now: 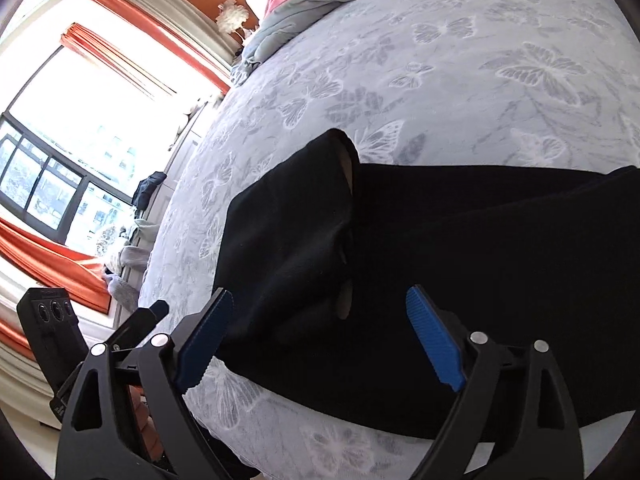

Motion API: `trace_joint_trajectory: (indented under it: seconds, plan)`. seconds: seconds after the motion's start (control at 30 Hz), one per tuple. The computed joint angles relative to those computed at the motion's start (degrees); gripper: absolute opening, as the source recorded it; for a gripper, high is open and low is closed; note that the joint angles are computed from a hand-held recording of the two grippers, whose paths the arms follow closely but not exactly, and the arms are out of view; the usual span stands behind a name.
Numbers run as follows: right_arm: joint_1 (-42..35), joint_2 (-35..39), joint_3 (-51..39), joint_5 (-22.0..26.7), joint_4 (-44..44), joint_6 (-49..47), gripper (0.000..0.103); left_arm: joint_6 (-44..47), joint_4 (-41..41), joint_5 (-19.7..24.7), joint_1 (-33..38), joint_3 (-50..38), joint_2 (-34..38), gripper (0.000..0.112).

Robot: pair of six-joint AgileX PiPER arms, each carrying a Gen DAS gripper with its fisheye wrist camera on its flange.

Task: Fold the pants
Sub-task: 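Grasp the pants end with the right gripper and lift it over the fold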

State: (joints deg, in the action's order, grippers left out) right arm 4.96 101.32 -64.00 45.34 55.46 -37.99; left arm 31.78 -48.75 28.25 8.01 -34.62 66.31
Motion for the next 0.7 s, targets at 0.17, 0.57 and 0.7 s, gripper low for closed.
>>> trace_joint_trajectory:
  seconds: [0.17,0.57,0.7]
  plan:
    - [4.4,5.2,-2.6,-2.5,1.4,3.3,0.062,1.3,0.3,6.8,11.1,-2.8,3.9,0.085]
    - [22.7,-2.3,-18.0,-6.8,-14.7,18.3,0.015,12.8,-6.5,16.6,24.6,-3.0,0.7,0.085]
    - [26.4,5.5,-36.2,3.2,-17.8,25.7,0.015,19.7,-15.5,26.6,32.5,-3.5,-0.8,0.085]
